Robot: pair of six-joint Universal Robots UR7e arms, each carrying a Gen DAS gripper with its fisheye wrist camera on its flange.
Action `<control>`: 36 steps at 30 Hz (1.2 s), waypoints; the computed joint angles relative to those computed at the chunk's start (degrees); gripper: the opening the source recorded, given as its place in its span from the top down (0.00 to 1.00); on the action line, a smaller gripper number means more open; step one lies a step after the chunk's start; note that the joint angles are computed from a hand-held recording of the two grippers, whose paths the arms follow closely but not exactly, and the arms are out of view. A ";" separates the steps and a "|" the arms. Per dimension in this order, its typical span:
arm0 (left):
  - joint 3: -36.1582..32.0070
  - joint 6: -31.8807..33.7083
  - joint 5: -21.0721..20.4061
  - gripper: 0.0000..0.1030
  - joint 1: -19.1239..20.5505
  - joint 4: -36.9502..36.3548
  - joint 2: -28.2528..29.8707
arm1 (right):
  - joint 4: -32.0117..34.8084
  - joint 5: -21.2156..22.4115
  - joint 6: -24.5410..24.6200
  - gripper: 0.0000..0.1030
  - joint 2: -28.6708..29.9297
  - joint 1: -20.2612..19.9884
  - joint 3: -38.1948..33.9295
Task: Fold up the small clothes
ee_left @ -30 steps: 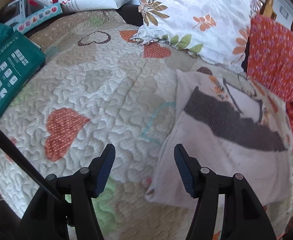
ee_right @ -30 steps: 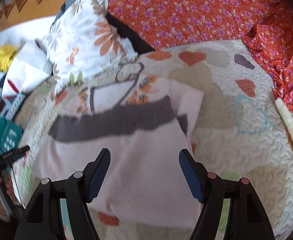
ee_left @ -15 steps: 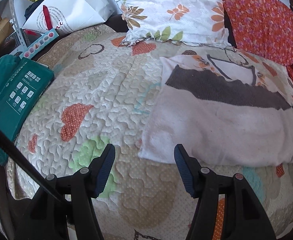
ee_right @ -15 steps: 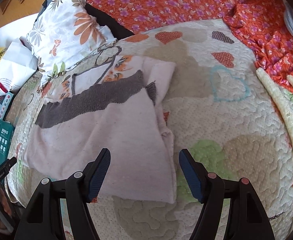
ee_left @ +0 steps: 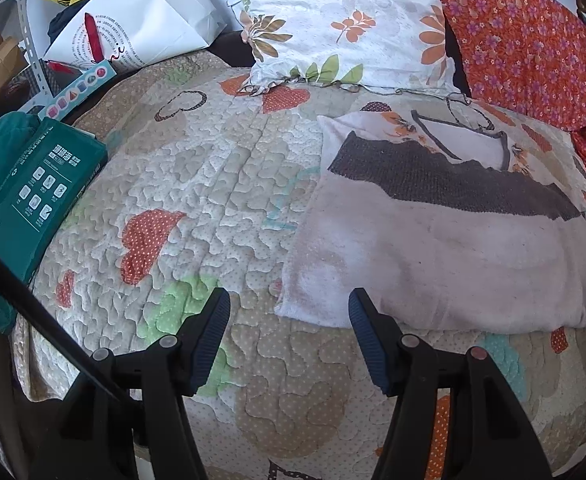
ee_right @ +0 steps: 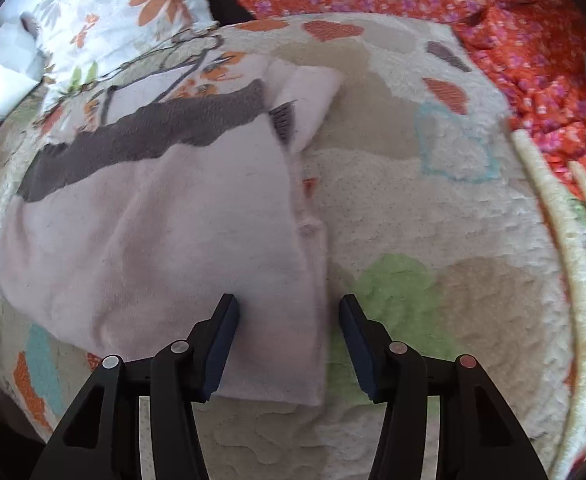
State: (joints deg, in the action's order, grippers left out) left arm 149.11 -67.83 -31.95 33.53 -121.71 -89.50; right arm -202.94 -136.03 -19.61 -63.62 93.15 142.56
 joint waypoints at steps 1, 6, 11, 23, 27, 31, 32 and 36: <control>-0.01 0.24 -0.11 0.41 0.16 -0.34 -0.02 | -2.66 -2.17 -0.74 0.46 0.81 0.73 -0.10; -0.37 2.36 -0.65 0.40 1.46 -3.46 1.04 | -11.59 4.02 -5.00 0.46 -0.06 2.91 1.51; -1.17 4.30 -0.82 0.40 2.52 -6.80 3.81 | -12.14 7.22 -6.86 0.46 3.45 5.64 -0.21; -2.46 8.31 -2.44 0.36 5.85 -11.94 7.39 | -5.95 4.85 -7.04 0.44 7.59 2.84 -2.04; -2.54 8.42 -2.40 0.36 6.01 -12.14 7.64 | -4.92 4.50 -7.52 0.42 6.40 1.96 -1.39; -2.60 8.71 -2.61 0.36 6.11 -12.33 7.69 | -4.24 4.66 -7.30 0.40 5.69 1.51 -1.02; -2.62 8.80 -2.59 0.36 6.13 -12.45 7.86 | -4.10 4.60 -7.16 0.40 5.66 1.56 -1.03; -2.71 8.70 -2.08 0.35 5.88 -12.20 8.79 | -4.08 4.29 -6.97 0.39 5.77 1.64 -1.01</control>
